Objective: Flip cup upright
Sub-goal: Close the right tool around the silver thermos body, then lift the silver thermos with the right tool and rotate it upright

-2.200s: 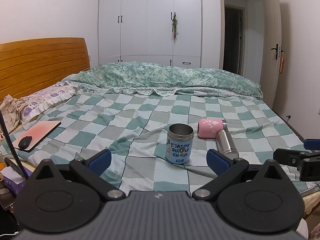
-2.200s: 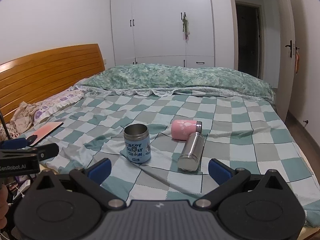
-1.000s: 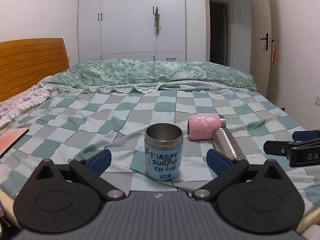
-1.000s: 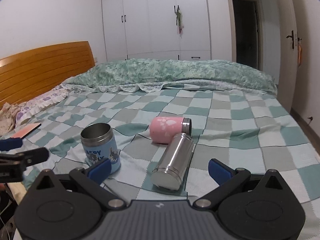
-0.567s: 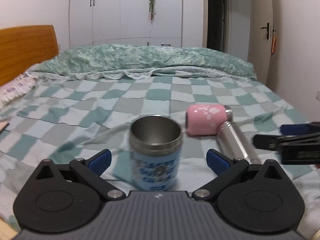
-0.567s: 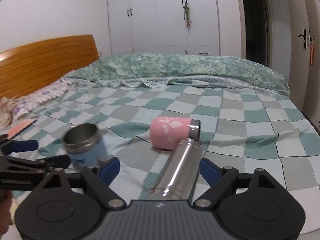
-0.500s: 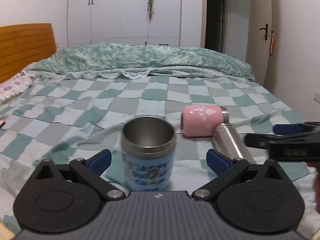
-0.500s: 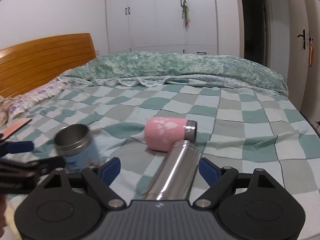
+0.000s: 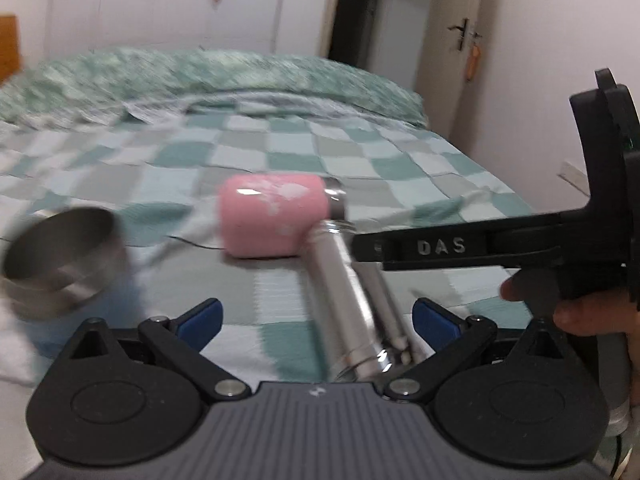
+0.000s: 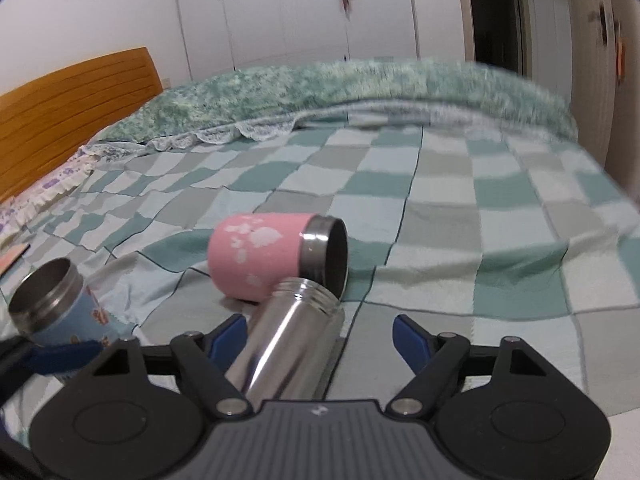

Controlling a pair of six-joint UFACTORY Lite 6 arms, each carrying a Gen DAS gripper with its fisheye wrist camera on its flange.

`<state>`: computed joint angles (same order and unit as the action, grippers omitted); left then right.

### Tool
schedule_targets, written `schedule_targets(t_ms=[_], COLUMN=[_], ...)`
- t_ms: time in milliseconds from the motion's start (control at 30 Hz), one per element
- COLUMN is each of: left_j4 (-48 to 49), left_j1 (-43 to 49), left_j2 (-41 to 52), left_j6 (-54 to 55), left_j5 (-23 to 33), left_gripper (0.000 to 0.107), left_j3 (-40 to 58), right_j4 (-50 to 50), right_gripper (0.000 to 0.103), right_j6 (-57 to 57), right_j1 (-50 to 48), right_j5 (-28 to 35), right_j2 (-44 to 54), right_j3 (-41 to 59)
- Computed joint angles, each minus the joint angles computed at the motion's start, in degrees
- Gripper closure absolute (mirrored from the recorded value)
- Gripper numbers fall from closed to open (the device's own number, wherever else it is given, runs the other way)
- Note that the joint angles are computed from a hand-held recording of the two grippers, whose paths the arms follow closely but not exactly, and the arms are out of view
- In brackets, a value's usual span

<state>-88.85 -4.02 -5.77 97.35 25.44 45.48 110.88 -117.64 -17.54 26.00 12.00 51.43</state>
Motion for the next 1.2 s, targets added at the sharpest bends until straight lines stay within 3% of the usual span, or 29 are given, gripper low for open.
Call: schedule_targets(t_ms=[167,233,300,367,500,700,933,1033,1200], left_j4=[0.87,2.46,5.65,8.66,5.99,4.4,6.55,6.93,8.91], left_j1=[-5.08,-5.18,-5.16,-4.98,-4.92,-5.44,-2.98,-0.36,0.18], left_j2=[12.13,15.22,18.33,20.54,20.25,17.73,15.19,14.02,11.02], left_j6=[-3.26,-5.05,-9.46,-13.26,-9.74,-5.22,-0.07,2.81,3.6], left_j5=[-3.38,-2.19,-0.78,0.95,0.08,-1.63,2.06,5.82,6.46], left_gripper=[0.008,0.013,0.029,0.037,0.04,0.04,0.041,0.03,0.016], left_j3=[8.55,10.95,13.73,15.79,14.94,12.53,10.35,9.1,6.07], right_j4=[-11.39,-12.92,-15.72,-18.67,-20.75,-24.26,-20.53,-14.16,-4.98], right_gripper=[0.027,0.027,0.027,0.027,0.03,0.03,0.031,0.031,0.031], right_j6=[15.04,17.45,20.98,25.04,28.4,34.27,32.4,27.46,22.42], right_j1=[-2.64,-2.19,-1.68,-1.13,-0.69,-2.54,-5.61,-7.53,-12.07], right_j5=[6.0,6.57,7.66,8.55,9.25,13.01,16.28,16.93,18.97], right_j2=[10.05,12.32,14.67,16.77,18.66,20.04,17.16,13.07,2.69], right_j3=[9.82,12.1,14.68,17.01,19.08,20.66,14.53,7.37,-7.34])
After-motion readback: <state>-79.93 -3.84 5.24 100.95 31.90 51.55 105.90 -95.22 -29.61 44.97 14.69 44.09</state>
